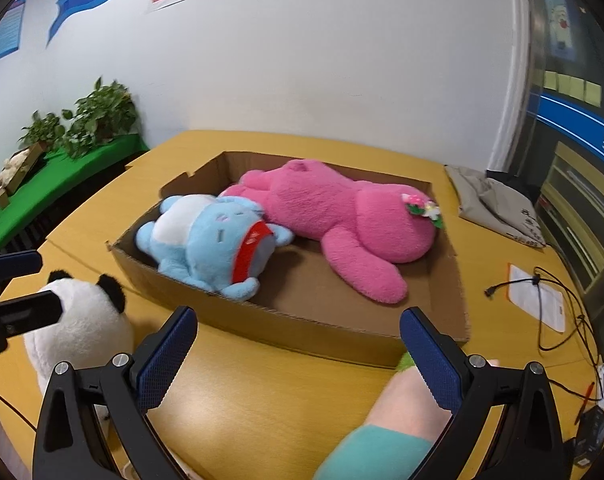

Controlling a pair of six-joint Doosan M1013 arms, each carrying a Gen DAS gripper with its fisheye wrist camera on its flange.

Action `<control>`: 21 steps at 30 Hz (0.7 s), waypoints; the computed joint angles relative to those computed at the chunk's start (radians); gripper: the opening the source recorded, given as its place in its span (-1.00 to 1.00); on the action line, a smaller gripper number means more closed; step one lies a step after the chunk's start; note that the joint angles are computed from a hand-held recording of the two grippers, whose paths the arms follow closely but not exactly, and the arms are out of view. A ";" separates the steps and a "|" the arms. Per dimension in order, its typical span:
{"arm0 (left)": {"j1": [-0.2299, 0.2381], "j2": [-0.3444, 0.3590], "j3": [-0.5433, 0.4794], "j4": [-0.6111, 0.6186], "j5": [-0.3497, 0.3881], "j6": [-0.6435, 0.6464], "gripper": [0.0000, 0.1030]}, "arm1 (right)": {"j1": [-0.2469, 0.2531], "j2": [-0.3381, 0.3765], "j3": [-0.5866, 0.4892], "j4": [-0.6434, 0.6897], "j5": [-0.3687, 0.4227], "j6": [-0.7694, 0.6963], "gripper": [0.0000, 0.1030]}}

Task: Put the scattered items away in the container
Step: 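Raise both grippers from the box and move toward the white panda, then close both grippers on the white panda plush's body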

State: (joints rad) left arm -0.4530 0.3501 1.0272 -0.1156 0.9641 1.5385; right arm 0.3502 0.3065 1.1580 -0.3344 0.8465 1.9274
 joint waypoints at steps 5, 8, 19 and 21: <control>0.075 -0.059 0.102 -0.082 -0.018 0.015 0.53 | 0.004 -0.002 0.022 0.207 -0.042 -0.223 0.99; 0.118 -0.075 0.142 -0.131 -0.016 0.038 0.53 | 0.005 0.011 0.022 0.399 -0.029 -0.408 0.99; 0.298 0.036 0.151 -0.689 0.160 0.290 0.56 | 0.009 0.146 -0.079 0.848 0.130 -0.717 0.99; 0.307 0.052 0.146 -0.747 0.187 0.332 0.56 | 0.011 0.172 -0.101 0.858 0.139 -0.733 0.99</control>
State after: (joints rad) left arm -0.1455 0.4025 1.1728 -0.8623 1.1512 1.8710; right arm 0.3607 0.4782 1.0567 0.5237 0.9858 1.1945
